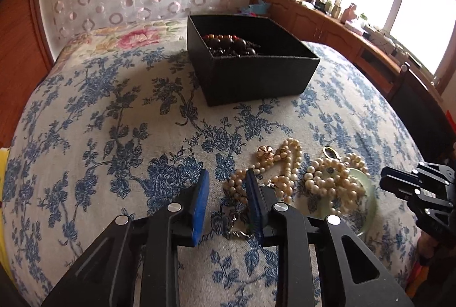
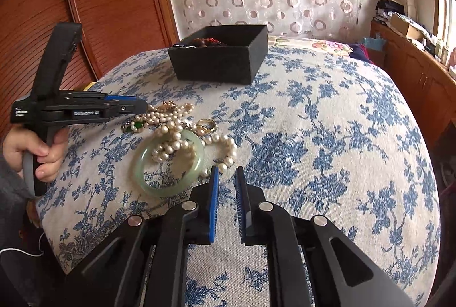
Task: Organize jewelry
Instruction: 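Close the left tool on the pearl necklace while the right tool reaches toward the jade bangle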
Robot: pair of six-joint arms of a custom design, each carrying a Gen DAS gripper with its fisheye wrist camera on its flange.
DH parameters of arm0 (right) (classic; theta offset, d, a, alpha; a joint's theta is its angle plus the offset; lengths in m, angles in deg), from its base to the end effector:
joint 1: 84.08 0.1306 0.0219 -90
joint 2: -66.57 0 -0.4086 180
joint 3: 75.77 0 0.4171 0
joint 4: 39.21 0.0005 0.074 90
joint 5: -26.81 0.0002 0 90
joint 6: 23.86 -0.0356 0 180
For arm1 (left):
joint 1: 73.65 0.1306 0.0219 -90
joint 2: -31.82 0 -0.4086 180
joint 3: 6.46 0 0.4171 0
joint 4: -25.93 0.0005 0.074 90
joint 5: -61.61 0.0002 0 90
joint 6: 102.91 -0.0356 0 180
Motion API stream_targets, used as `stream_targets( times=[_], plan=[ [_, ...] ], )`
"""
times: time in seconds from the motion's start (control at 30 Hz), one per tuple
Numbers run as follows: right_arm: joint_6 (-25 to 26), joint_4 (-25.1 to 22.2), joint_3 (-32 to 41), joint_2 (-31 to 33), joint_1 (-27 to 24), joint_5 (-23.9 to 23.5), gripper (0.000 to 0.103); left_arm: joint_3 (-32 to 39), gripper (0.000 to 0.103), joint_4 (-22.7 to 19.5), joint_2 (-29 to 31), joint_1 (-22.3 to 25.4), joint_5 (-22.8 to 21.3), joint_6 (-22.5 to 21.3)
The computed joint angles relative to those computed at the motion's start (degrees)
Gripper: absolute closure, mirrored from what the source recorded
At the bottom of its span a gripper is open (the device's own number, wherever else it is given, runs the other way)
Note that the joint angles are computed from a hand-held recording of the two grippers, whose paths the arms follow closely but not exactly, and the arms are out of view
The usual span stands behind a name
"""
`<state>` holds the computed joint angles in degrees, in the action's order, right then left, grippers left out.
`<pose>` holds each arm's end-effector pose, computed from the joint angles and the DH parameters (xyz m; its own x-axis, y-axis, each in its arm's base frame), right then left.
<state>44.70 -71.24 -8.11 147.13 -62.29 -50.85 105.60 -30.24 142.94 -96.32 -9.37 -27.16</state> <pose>0.4100 0.1552 0.3636 -0.6916 0.1081 -0.7141 0.0329 0.9924 0.1183 0.5927 -0.2607 0.4300 -0.6028 0.5040 -0.6186 0.7060 0.6982 -0.1191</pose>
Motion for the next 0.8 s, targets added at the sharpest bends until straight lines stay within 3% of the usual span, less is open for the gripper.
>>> stream_targets(
  times=[0.17, 0.63, 0.7, 0.8],
  plan=[
    [0.1, 0.4, -0.2, -0.1, 0.1, 0.1, 0.09, -0.6, 0.079, 1.5, -0.4, -0.8, -5.1, -1.6],
    [0.2, 0.7, -0.3, 0.1, 0.1, -0.6, 0.09, 0.4, 0.08, 0.9, 0.2, -1.0, -4.5, -3.8],
    [0.3, 0.7, -0.2, 0.2, 0.1, -0.7, 0.09, 0.0, 0.095, 1.5, 0.0, -1.1, -4.9, -4.2],
    [0.5, 0.9, -0.3, 0.2, 0.1, -0.8, 0.09, 0.0, 0.099, 0.9, -0.2, -0.8, -3.6, -3.9]
  ],
)
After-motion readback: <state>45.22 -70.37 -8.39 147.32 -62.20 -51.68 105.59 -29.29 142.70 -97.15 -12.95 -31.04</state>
